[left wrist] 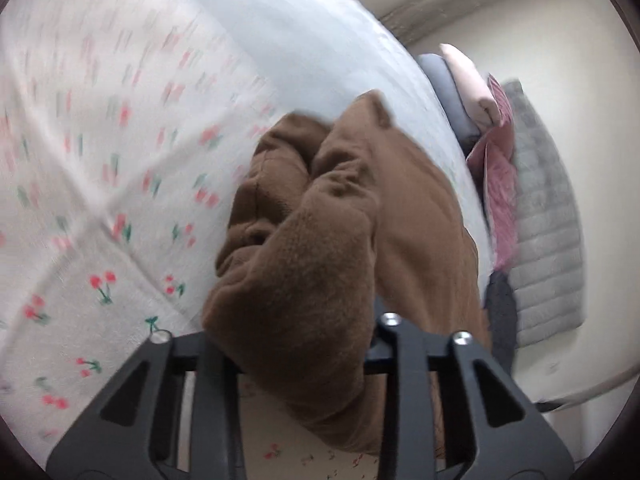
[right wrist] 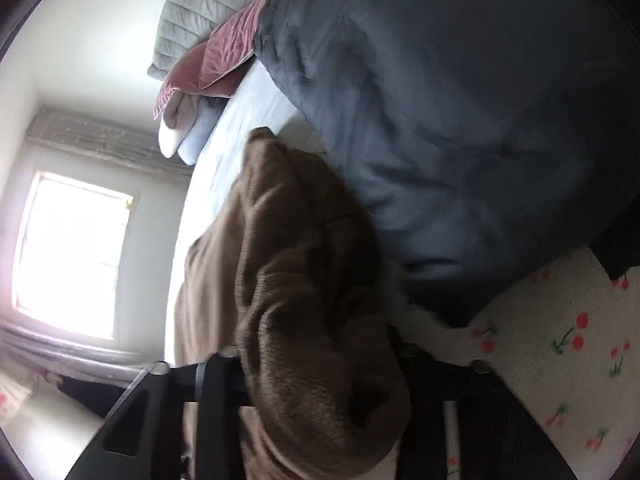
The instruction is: Fold large clothes
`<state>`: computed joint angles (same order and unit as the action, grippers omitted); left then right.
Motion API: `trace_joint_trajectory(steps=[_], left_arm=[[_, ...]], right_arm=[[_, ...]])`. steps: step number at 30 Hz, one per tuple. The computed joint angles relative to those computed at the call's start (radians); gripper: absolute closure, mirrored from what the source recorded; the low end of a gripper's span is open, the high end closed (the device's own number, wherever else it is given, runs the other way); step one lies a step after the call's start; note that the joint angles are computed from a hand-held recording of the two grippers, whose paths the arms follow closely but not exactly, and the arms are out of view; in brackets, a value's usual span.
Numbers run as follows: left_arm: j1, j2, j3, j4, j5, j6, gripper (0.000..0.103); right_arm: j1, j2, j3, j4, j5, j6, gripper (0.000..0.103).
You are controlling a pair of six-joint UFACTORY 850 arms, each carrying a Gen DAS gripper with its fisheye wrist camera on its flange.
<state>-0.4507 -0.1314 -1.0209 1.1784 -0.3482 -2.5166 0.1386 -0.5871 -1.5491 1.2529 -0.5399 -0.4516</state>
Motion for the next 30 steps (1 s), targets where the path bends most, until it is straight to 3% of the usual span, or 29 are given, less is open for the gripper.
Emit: trace_joint_trajectory(steps=[4, 9, 14, 22, 26, 30], left_arm=[[-0.070, 0.021, -0.117, -0.174, -0.206, 0.361, 0.077], [-0.120, 0.132, -0.139, -0.238, -0.330, 0.503, 0.077], [-0.245, 0.296, -0.051, -0.271, -0.442, 0.525, 0.077], [-0.589, 0.485, 0.136, -0.321, -0.607, 0.320, 0.077], [-0.687, 0.518, 0.242, -0.393, -0.595, 0.220, 0.076], [-0.687, 0.531, 0.369, -0.507, -0.450, 0.207, 0.069]], right_arm=[[0.029, 0.088, -0.043, -0.113, -0.006, -0.006, 0.079], [0.031, 0.214, -0.003, -0.099, -0.024, -0.070, 0.080], [-0.008, 0.401, 0.166, -0.098, -0.115, -0.093, 0.080], [-0.099, 0.699, 0.518, -0.166, -0.288, -0.140, 0.080], [-0.131, 0.790, 0.677, -0.219, -0.324, -0.183, 0.078], [-0.178, 0.789, 0.801, -0.264, -0.338, -0.214, 0.074]])
